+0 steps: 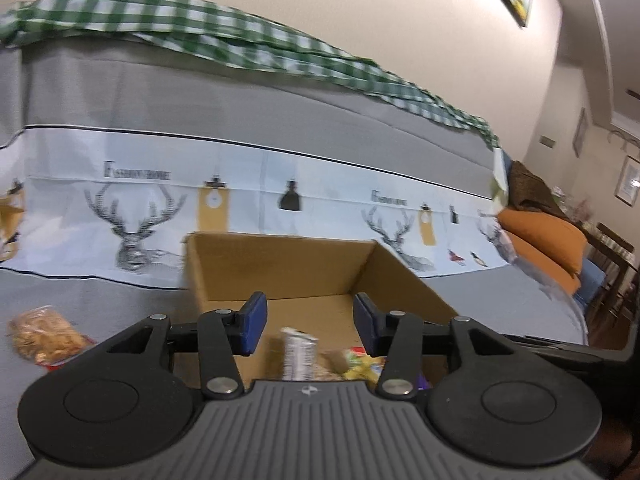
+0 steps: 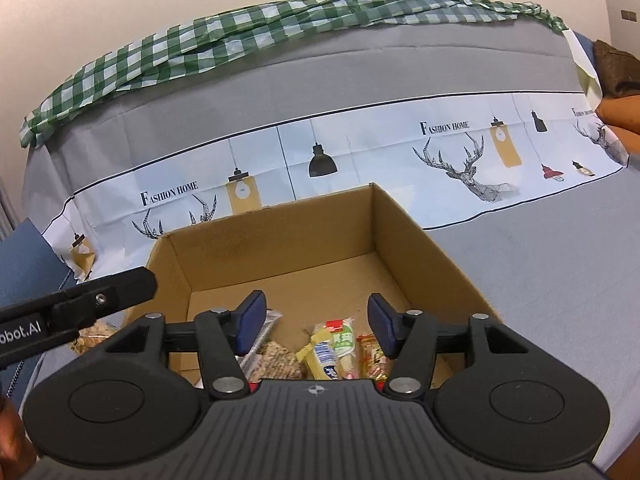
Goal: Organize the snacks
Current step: 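Move both open tools back from the box toward the cracker bag and red snack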
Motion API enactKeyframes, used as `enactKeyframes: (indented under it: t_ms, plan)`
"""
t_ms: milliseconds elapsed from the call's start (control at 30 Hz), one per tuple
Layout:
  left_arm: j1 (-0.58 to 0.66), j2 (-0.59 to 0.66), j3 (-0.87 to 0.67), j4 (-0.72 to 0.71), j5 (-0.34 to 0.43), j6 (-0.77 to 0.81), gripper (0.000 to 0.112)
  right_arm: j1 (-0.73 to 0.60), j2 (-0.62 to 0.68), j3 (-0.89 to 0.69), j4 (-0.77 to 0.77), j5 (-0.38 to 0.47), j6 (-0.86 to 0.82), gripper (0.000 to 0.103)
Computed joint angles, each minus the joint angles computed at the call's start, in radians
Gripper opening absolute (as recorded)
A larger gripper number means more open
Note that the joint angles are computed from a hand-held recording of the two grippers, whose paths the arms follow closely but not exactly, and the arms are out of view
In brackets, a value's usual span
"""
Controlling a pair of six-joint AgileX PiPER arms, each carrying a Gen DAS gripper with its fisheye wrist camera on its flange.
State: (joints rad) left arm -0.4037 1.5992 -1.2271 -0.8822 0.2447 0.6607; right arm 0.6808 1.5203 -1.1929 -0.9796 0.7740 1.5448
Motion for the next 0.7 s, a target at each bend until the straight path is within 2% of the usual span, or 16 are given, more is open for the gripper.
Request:
enactKeyframes:
  t_ms: [100, 200, 300, 367, 467, 567, 633, 700]
  plan:
    - [0.037, -0.035, 0.036, -0.046, -0.008, 0.05, 0.053, 0.033, 0.021, -0.024, -0.008, 0.014, 0.011, 0.063]
    - [0.098, -0.063, 0.062, -0.13, 0.037, 0.129, 0.053, 0.068, 0.047, -0.059, -0.013, 0.03, 0.007, 0.063]
    - [0.143, -0.103, 0.109, -0.158, 0.015, 0.163, 0.053, 0.112, 0.075, -0.097, -0.036, 0.049, 0.015, 0.063]
    - [0.187, -0.128, 0.135, -0.213, 0.026, 0.219, 0.053, 0.149, 0.1, -0.127, -0.066, 0.074, 0.038, 0.063]
    - [0.26, -0.149, 0.143, -0.195, 0.085, 0.203, 0.052, 0.196, 0.139, -0.172, -0.111, 0.115, 0.068, 0.063]
    - [0.321, -0.156, 0.134, -0.104, 0.104, 0.132, 0.05, 0.222, 0.178, -0.216, -0.122, 0.116, 0.084, 0.062]
    - [0.379, -0.133, 0.095, -0.002, 0.141, 0.015, 0.042, 0.234, 0.201, -0.241, -0.129, 0.1, 0.089, 0.051]
    - [0.441, -0.105, 0.061, 0.068, 0.176, -0.085, 0.024, 0.244, 0.224, -0.264, -0.143, 0.069, 0.087, 0.017]
